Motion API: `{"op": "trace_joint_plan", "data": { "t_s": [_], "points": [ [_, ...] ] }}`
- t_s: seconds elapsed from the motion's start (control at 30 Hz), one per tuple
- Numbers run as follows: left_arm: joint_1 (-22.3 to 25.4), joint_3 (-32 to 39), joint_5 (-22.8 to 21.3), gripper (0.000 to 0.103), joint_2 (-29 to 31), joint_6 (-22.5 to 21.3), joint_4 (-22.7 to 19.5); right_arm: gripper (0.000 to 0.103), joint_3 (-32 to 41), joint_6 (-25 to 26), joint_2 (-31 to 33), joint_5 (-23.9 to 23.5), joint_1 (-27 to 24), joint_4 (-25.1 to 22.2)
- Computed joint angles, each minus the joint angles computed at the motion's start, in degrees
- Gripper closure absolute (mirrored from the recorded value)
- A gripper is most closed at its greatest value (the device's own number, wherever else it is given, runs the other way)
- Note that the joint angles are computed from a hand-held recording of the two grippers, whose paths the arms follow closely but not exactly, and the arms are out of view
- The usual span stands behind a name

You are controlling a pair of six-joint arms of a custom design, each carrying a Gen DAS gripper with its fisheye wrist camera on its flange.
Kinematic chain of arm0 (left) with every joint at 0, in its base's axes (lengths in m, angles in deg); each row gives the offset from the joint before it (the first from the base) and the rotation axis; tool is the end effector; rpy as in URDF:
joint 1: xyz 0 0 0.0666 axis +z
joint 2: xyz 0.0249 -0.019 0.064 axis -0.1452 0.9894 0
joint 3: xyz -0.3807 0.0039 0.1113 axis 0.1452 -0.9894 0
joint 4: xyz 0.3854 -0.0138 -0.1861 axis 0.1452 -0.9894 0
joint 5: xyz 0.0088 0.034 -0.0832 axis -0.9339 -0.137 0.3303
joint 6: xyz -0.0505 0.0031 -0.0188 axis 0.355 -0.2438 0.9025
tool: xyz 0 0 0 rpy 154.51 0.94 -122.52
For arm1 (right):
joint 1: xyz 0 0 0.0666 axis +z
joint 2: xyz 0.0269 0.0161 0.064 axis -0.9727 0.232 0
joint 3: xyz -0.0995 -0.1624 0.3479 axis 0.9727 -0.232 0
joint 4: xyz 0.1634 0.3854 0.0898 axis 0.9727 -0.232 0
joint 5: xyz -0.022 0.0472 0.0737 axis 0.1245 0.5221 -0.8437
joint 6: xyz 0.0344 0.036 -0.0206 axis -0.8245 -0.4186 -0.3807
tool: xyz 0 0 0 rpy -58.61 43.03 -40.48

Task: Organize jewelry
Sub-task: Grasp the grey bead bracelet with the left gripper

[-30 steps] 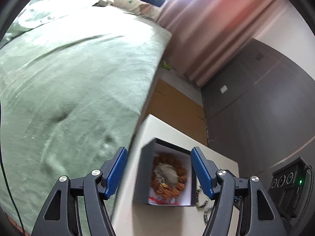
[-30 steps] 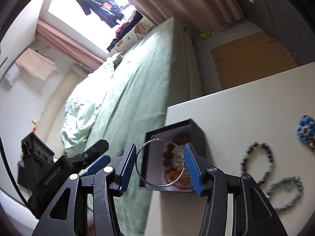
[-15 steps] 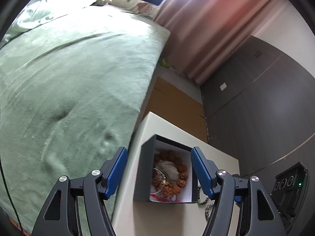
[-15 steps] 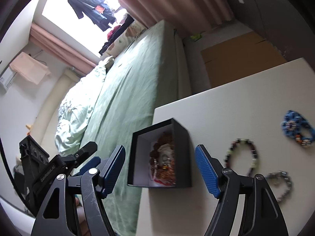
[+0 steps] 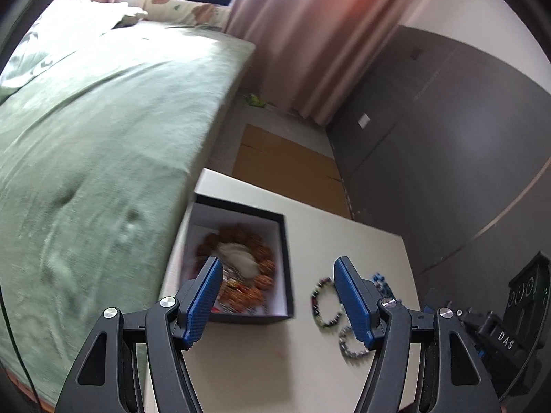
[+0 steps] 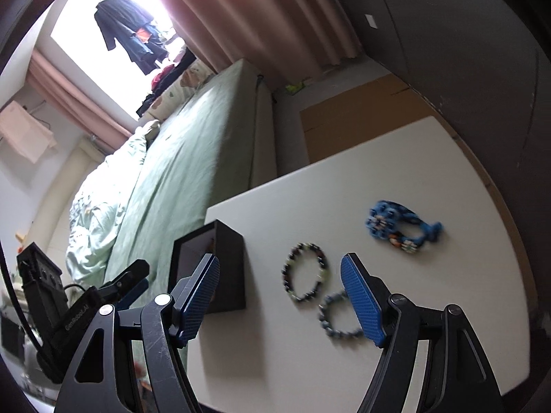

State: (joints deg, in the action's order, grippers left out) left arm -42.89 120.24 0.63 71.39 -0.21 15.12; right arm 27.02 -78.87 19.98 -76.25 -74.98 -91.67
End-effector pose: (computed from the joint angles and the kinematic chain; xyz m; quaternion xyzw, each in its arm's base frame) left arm 0.3950 -0.2604 0.6086 -0.1929 0.8966 -0.1620 0.3643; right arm 0.4325 0.0302 0.5766 -0.0027 0.9149 0.2920 0.2788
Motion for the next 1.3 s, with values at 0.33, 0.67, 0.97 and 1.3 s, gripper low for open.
{"op": "trace_joint_plan", "data": {
  "t_s": [0.33, 0.67, 0.97, 1.3],
  "points": [
    [-5.3, 6.6, -0.4, 0.035, 6.8, -4.9, -4.1, 0.0, 0.4, 3.2, -0.4, 1.4, -6.1, -6.6],
    [-8.1, 11.4, 1.7, 0.049, 13.1, -6.8, -8.1, 0.0, 1.2, 7.4, 1.1, 0.7, -12.0, -12.5],
    [-9.5, 16.1, 1.9, 0.065, 19.5, -8.4, -12.0, 0.0, 1.9, 8.0, 2.5, -2.1, -16.0, -13.2],
    [-9.8, 19.2, 1.0, 0.076, 24.2, -9.6, -15.2, 0.0, 3.0, 9.6, 4.1, -3.0, -16.5, -14.8]
  ]
}}
